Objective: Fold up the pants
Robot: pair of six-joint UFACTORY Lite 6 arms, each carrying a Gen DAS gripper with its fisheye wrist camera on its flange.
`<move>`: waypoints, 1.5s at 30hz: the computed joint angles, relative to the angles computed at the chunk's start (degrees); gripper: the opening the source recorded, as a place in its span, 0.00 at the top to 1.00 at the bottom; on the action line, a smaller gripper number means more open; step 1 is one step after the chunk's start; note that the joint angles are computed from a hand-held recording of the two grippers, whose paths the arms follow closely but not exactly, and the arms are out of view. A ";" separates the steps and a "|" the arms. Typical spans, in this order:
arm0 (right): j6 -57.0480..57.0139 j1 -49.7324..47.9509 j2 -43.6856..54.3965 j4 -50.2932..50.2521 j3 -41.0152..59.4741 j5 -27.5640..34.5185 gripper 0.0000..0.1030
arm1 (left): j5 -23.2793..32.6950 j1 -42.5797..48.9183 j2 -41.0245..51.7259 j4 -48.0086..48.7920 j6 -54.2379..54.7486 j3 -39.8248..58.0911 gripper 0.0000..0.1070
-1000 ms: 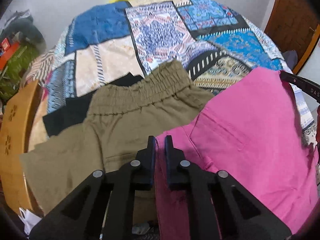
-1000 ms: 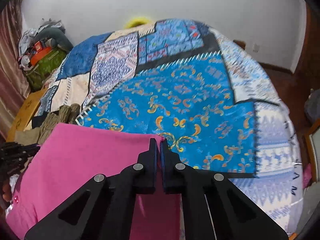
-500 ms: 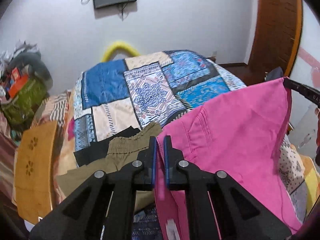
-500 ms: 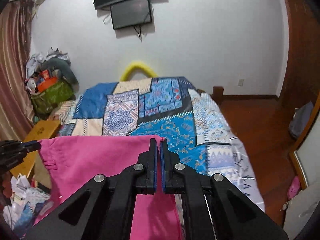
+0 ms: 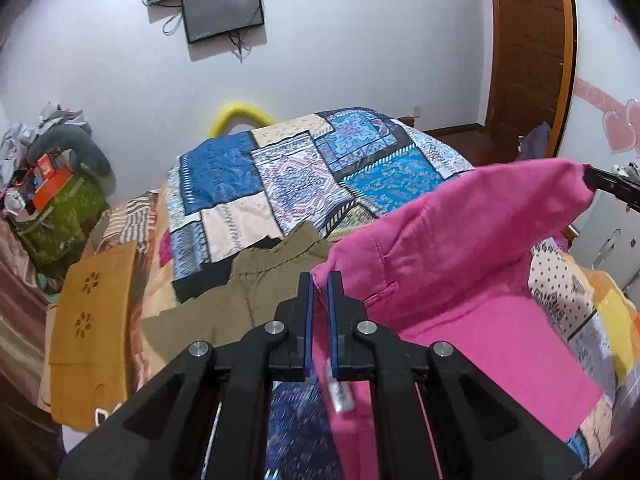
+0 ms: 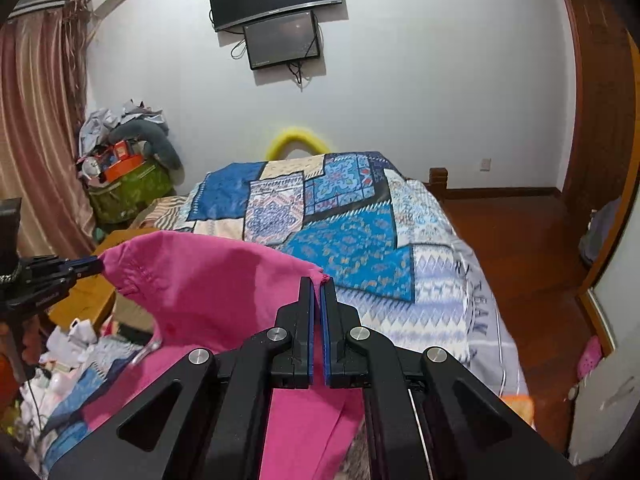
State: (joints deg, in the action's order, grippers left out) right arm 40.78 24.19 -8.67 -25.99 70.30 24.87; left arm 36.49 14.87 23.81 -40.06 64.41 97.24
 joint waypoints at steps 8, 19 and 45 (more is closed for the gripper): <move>11.12 6.59 -11.37 -6.72 -12.75 2.32 0.98 | 0.67 6.51 -11.80 -9.81 16.91 -18.73 0.95; 26.32 15.50 -20.67 -9.96 -31.73 4.22 0.97 | -2.13 10.68 -17.99 -13.67 29.95 -37.35 0.95; 47.21 40.76 -19.57 -23.11 -27.84 23.16 0.35 | 2.94 11.16 -28.30 -10.49 30.92 -42.05 0.20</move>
